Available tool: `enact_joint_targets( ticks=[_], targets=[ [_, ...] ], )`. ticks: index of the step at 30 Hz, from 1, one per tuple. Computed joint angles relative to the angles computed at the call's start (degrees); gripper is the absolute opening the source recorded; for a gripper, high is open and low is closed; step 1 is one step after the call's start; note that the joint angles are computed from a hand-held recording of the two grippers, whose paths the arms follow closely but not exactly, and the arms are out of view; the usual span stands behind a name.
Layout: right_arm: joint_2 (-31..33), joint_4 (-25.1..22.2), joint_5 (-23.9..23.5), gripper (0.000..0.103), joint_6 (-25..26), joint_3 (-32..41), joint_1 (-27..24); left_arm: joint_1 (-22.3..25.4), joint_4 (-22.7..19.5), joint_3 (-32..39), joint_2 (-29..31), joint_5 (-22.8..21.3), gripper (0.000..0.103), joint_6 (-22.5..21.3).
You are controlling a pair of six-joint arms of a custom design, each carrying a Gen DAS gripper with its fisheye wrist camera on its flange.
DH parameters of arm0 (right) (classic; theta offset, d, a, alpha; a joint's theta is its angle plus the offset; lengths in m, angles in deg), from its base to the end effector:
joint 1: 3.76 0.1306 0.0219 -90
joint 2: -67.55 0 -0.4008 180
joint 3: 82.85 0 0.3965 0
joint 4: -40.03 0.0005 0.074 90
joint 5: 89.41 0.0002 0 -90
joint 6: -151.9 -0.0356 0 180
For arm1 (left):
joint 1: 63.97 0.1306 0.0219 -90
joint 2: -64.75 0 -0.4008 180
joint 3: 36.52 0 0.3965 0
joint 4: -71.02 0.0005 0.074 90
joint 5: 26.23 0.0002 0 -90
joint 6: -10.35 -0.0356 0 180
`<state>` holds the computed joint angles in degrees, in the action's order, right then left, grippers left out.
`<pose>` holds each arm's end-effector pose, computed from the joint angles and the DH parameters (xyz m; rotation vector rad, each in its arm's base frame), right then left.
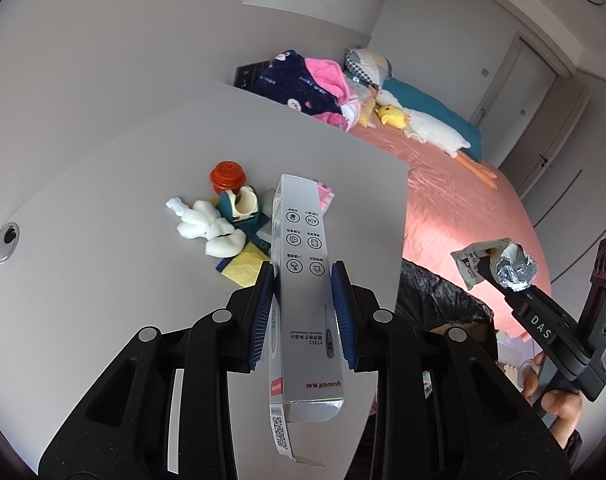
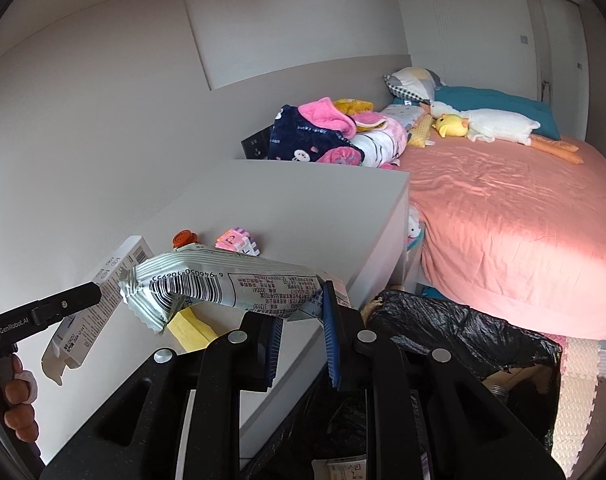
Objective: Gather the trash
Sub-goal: 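Carry the white box and silver wrapper over the black trash bag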
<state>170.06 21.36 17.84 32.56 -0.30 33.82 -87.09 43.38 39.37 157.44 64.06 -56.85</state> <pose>0.4550 0.3362 0.3190 0.0020 2.2269 0.3079 0.4581 -0.1963 0.3395 0.0092 2.3818 -0.3957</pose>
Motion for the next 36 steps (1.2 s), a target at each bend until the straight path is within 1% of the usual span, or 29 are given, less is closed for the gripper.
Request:
enact_joint_targets(
  ticks=[18, 36],
  targets=[
    [-10.4, 2.09, 2.33, 0.02, -4.09, -11.7, -4.74, -8.29, -1.36, 6.77, 5.66, 0.62, 0.03, -1.78],
    [-16.58, 1.98, 3.37, 0.02, -6.98, -18.63, -9.03, -14.12, -4.17, 14.0, 12.31, 2.95, 0.029, -5.08]
  ],
)
